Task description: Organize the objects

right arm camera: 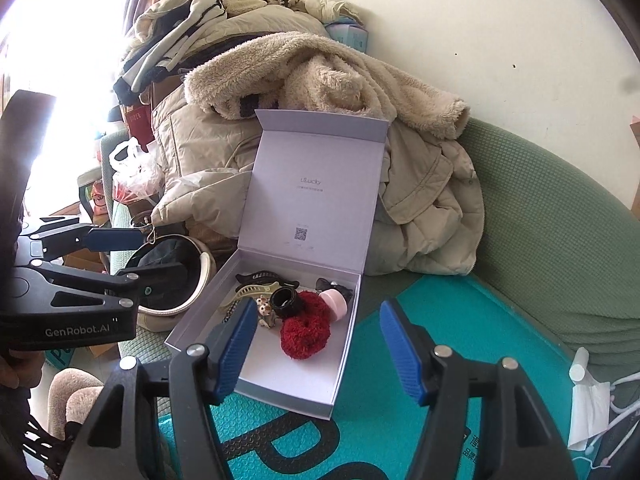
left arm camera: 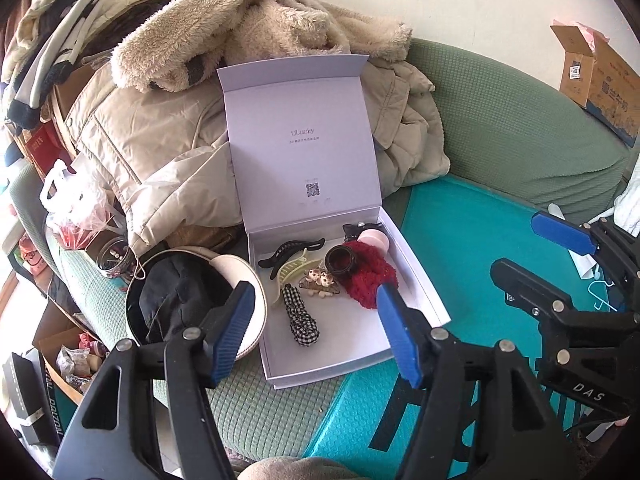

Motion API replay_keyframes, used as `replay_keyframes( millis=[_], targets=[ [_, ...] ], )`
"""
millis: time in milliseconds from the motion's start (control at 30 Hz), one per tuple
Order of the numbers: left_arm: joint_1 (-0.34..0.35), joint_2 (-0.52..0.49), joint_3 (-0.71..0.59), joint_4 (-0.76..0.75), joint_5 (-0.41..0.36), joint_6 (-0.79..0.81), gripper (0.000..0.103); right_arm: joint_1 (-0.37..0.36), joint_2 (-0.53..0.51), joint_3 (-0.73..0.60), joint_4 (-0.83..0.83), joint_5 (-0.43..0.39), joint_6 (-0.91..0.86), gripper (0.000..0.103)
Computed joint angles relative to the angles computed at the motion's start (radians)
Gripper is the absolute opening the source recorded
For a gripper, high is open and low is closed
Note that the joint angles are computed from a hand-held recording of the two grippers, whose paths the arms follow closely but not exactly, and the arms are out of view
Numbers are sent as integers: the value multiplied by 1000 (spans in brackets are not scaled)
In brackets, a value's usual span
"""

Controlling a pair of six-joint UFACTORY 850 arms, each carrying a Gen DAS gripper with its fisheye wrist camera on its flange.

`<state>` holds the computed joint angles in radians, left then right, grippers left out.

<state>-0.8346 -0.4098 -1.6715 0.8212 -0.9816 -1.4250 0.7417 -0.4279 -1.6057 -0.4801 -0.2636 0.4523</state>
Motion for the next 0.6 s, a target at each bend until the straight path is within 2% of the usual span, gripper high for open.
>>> replay_keyframes(
  millis=[100, 600],
  targets=[
    [-22, 15, 22, 13, -18, -27, 64, 8, 23, 33, -40, 0, 50, 70],
    [-104, 79, 151, 22, -55, -176, 70, 40, 91, 156, -98, 0, 161, 70]
  ],
)
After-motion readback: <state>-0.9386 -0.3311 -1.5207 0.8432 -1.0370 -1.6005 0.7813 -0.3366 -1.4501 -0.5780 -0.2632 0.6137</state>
